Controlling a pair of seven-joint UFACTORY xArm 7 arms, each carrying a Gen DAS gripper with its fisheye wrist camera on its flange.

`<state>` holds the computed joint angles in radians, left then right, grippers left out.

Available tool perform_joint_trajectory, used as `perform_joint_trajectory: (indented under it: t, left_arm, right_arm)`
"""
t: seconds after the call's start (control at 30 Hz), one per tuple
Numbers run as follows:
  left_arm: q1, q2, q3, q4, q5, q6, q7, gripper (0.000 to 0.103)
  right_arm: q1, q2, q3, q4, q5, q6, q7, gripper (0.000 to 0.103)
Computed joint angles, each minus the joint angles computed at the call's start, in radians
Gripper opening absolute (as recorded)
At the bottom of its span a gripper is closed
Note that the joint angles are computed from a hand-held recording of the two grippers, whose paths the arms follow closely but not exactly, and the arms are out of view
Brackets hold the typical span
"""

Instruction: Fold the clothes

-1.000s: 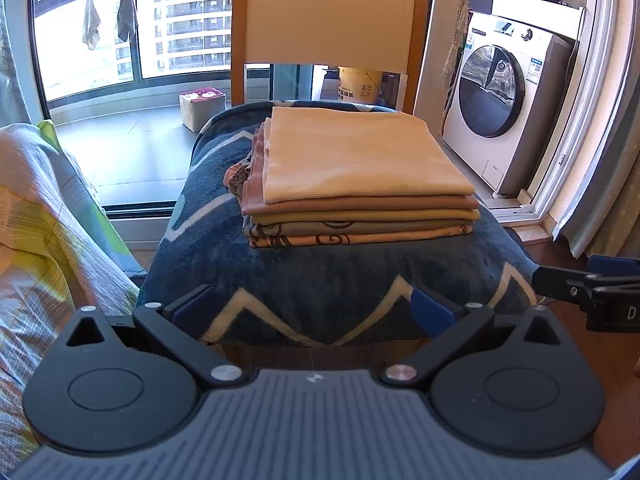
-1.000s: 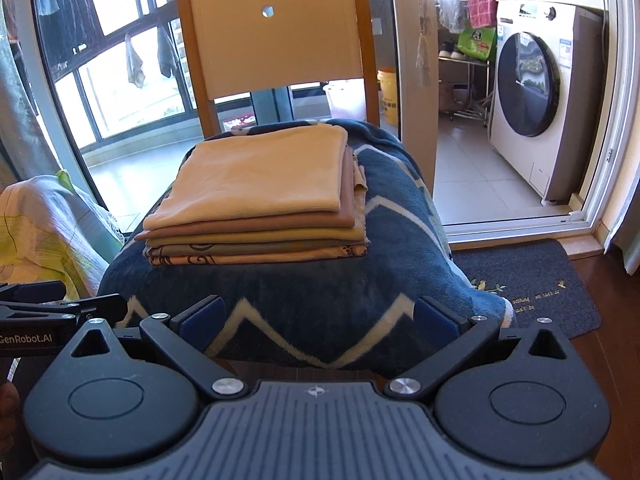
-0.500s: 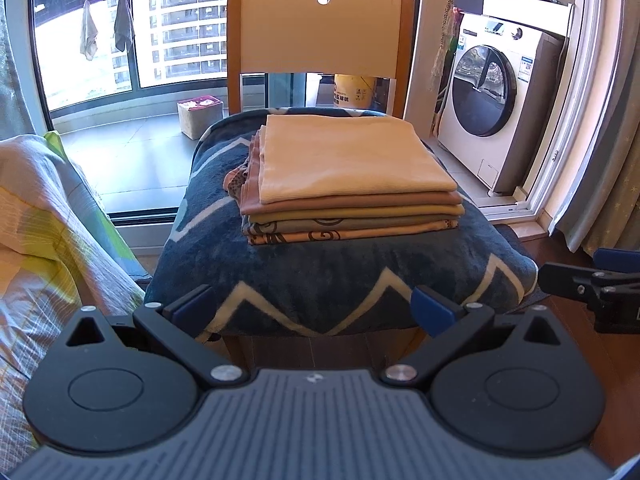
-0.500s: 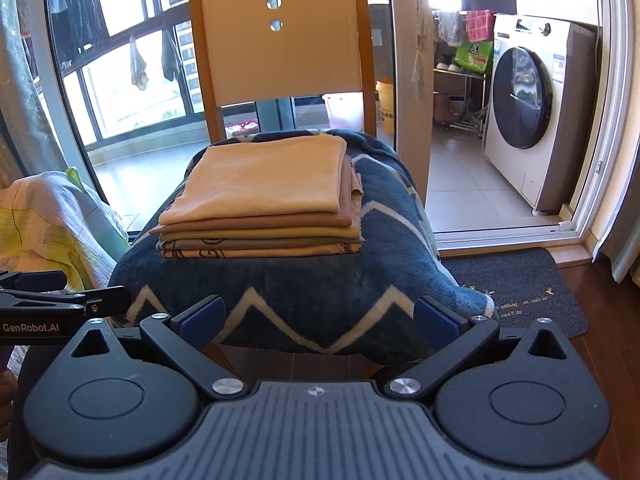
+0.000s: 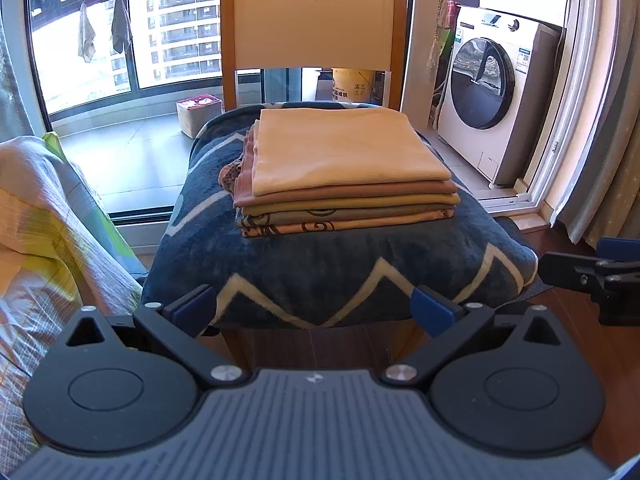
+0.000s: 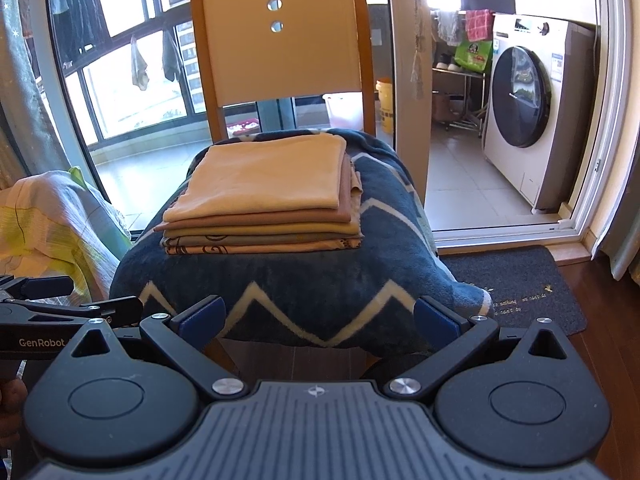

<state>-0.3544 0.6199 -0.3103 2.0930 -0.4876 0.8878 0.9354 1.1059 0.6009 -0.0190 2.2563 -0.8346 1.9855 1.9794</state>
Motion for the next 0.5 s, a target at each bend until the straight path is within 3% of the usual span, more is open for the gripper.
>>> perform_joint_trajectory:
  t: [0.5]
  left_arm:
    - [0.001,-0.007,-0.006,-0.022,-0.003,-0.028,0.016,0.102]
  right_arm:
    - [-0.011,-0.017,0.013,-0.031,0.008,-0.011,0.024,0.103]
